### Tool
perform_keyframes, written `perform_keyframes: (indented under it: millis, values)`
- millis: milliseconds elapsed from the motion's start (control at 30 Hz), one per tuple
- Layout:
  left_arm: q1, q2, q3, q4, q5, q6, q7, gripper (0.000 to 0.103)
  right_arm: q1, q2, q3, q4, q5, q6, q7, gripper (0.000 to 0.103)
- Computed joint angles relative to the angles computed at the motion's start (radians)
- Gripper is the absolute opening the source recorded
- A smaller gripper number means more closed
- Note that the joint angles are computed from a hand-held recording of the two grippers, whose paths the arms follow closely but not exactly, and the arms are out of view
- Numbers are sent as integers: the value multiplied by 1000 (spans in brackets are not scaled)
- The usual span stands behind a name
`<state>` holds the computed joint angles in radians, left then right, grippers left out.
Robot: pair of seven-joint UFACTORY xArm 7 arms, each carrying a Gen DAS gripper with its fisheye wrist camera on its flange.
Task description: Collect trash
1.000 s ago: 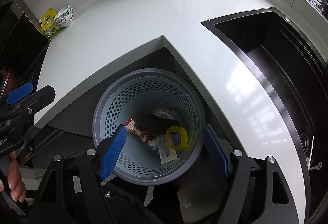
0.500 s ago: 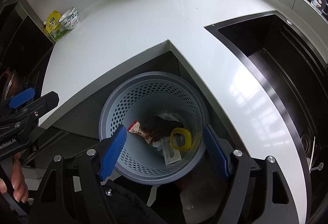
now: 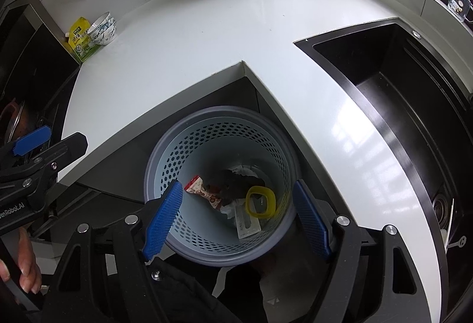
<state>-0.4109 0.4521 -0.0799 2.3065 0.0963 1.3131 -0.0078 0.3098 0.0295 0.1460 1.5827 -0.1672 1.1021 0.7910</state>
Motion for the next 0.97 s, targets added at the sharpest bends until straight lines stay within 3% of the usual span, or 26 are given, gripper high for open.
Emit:
perform_keyframes:
  millis: [967]
  values:
    - [-11, 18, 5, 29, 10, 22, -10, 97, -2, 5, -3, 4, 8, -2, -2, 74]
